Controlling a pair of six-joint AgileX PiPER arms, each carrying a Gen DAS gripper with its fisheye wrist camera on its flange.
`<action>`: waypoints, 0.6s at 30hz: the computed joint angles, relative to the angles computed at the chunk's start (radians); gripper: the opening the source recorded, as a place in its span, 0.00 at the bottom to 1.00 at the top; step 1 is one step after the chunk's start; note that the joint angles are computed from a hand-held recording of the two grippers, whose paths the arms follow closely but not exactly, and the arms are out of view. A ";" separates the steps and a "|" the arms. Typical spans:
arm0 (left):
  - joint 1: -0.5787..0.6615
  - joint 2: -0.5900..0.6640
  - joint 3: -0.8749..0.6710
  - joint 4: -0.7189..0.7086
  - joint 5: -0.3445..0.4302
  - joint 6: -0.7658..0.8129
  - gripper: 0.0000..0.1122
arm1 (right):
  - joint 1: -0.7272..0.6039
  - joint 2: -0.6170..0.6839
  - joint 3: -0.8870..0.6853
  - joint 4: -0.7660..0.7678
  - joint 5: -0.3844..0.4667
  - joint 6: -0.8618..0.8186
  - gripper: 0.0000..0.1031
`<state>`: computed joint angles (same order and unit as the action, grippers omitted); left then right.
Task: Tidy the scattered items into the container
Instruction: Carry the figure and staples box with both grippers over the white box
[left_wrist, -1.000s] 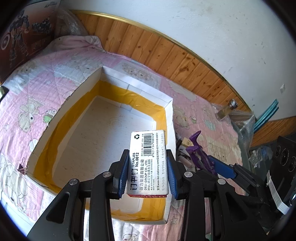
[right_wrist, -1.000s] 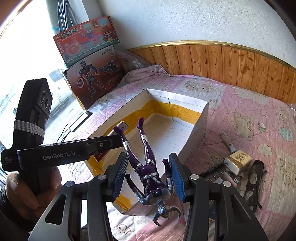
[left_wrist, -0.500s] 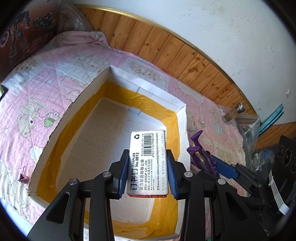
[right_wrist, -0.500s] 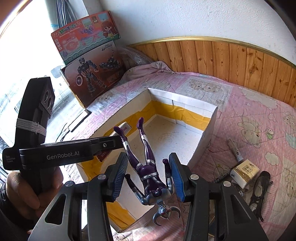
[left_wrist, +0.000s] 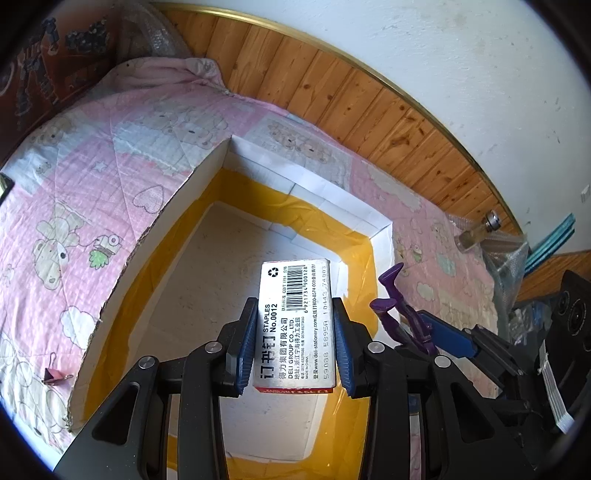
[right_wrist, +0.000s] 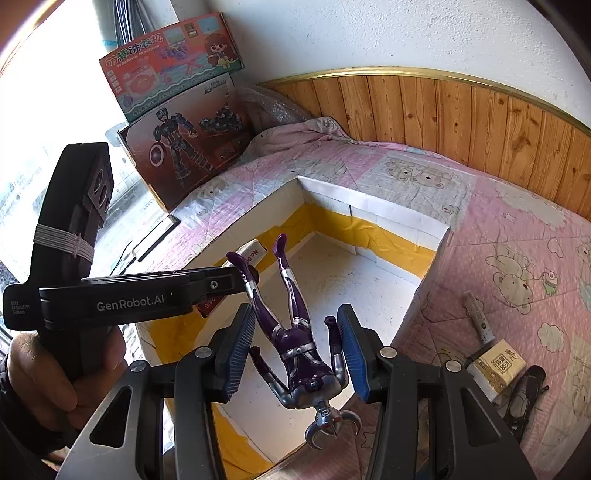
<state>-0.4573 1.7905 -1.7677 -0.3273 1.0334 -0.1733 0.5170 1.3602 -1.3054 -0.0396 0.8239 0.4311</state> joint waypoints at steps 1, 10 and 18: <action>0.001 0.009 -0.011 0.003 0.005 -0.001 0.34 | -0.006 0.009 -0.008 0.010 0.001 -0.013 0.46; 0.013 0.089 -0.124 0.025 0.067 -0.009 0.34 | -0.046 0.081 -0.070 0.066 -0.003 -0.104 0.46; 0.040 0.167 -0.235 0.026 0.106 -0.005 0.34 | -0.095 0.148 -0.124 0.127 0.001 -0.188 0.46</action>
<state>-0.4171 1.9577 -2.0029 -0.3011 1.1390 -0.1784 0.4224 1.5083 -1.4290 0.0878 0.8245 0.2432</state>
